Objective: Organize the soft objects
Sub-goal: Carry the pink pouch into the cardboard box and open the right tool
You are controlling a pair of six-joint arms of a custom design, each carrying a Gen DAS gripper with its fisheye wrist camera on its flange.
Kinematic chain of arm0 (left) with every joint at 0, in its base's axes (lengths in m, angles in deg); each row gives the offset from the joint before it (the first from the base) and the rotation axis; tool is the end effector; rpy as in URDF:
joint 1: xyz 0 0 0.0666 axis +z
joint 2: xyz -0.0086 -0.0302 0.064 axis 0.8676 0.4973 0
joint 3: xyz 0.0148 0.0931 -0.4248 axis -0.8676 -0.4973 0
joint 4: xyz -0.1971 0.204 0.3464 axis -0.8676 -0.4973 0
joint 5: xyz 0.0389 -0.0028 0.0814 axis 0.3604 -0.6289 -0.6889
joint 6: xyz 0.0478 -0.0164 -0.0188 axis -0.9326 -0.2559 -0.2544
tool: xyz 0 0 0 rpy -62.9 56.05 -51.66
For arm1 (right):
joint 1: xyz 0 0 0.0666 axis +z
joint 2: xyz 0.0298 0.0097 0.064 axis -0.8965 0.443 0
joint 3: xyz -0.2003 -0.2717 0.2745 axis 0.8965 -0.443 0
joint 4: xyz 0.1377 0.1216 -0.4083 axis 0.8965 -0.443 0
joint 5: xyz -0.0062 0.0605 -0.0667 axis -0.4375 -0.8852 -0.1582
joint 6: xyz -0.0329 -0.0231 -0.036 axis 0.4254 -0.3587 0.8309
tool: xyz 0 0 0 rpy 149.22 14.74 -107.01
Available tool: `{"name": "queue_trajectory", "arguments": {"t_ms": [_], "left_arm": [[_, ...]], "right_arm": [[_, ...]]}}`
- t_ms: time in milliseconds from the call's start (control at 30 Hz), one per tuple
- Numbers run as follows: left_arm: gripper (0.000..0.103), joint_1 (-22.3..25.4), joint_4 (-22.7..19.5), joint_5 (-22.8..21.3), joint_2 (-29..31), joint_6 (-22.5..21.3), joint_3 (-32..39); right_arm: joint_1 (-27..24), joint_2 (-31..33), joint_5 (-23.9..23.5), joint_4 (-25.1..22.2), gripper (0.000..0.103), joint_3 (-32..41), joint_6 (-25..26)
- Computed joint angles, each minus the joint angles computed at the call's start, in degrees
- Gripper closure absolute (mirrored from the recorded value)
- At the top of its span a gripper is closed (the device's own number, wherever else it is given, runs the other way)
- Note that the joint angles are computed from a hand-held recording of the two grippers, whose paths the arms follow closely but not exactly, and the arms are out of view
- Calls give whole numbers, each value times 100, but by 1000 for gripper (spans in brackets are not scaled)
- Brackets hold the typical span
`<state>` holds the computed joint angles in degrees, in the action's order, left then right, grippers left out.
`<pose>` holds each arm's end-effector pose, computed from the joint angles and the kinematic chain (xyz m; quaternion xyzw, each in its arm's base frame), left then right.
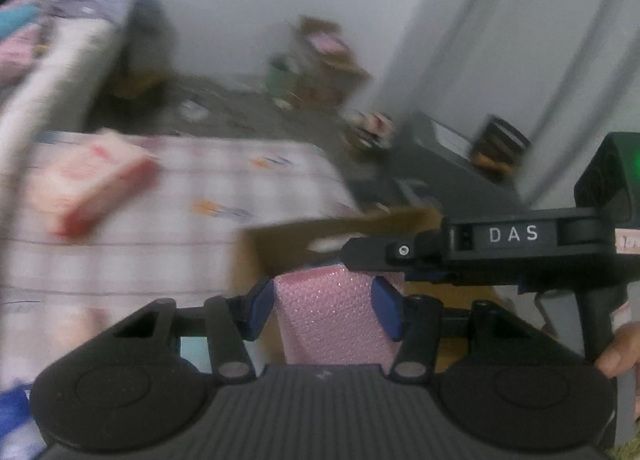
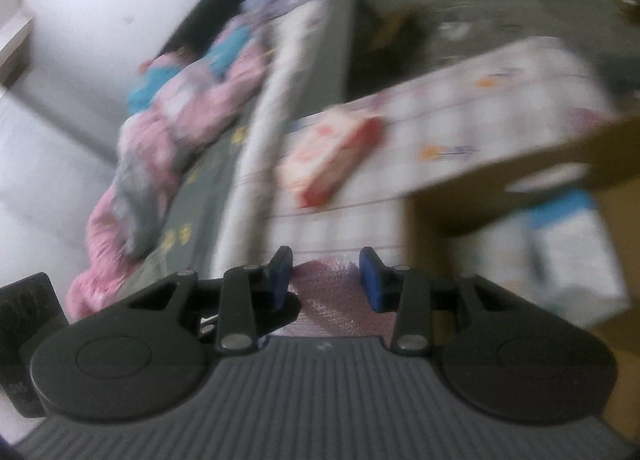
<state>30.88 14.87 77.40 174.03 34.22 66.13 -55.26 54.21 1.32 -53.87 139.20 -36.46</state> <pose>0.4681 -0.2690 0.6365 0.0960 0.9222 -0.2141 0.3075 0.5305 0.0971 0.6145 0.0442 0.9077 0.3401 0.2417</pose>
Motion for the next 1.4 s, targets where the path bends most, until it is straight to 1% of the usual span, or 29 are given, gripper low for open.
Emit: {"name": "queue_trajectory", "arguments": {"t_ms": [100,167,267,367,433,500,533,600,700,833,1000,1133,1233,1267,1333,1400], "left_arm": [[48,-239,-79,226,480,143,333],[48,-367,-134,277,769,207,566],[48,-516,-222,339,1152,236,874],[49,-617,-259,358,1523,277,1155],[48,-636,-254,429,1733,288,1279],[40,-646,-318,516,1918,227,1401],[40,-663,-340,448,1974,220,1427],[38,-693,-395,255,2048,139,1478],[37,-681,-423,210,2050,132,1461],[36,-644,-446,45,1968,105,1410],[31,-556,-435,-119,1649,47,1190],[27,-412,-412,-325,1198,6,862],[25,-219,-416,-487,757,-8,520],[24,-137,-383,-514,603,-49,378],[21,21,-333,-613,287,-132,101],[20,185,-273,-708,-16,-187,-169]], "right_arm": [[-473,-118,73,-216,67,-233,179],[-751,-142,140,-325,67,-353,331],[-1069,-71,276,-394,67,-442,531],[-1279,74,463,-354,66,-463,714],[-1321,184,796,-245,64,-443,902],[-1286,296,1158,-106,64,-421,1061],[-1291,315,1261,-19,64,-456,1115],[-1281,380,1343,107,64,-461,1176],[-1287,353,1388,268,64,-598,1240],[-1262,244,1394,348,64,-721,1225],[-1257,12,1333,366,64,-824,1174],[-1179,-125,1257,476,64,-996,987],[-1063,-70,1219,490,64,-1089,791],[-996,-21,1342,498,64,-1100,816],[-808,68,1848,559,64,-1150,985],[-685,215,2163,475,64,-1142,1082]]}}
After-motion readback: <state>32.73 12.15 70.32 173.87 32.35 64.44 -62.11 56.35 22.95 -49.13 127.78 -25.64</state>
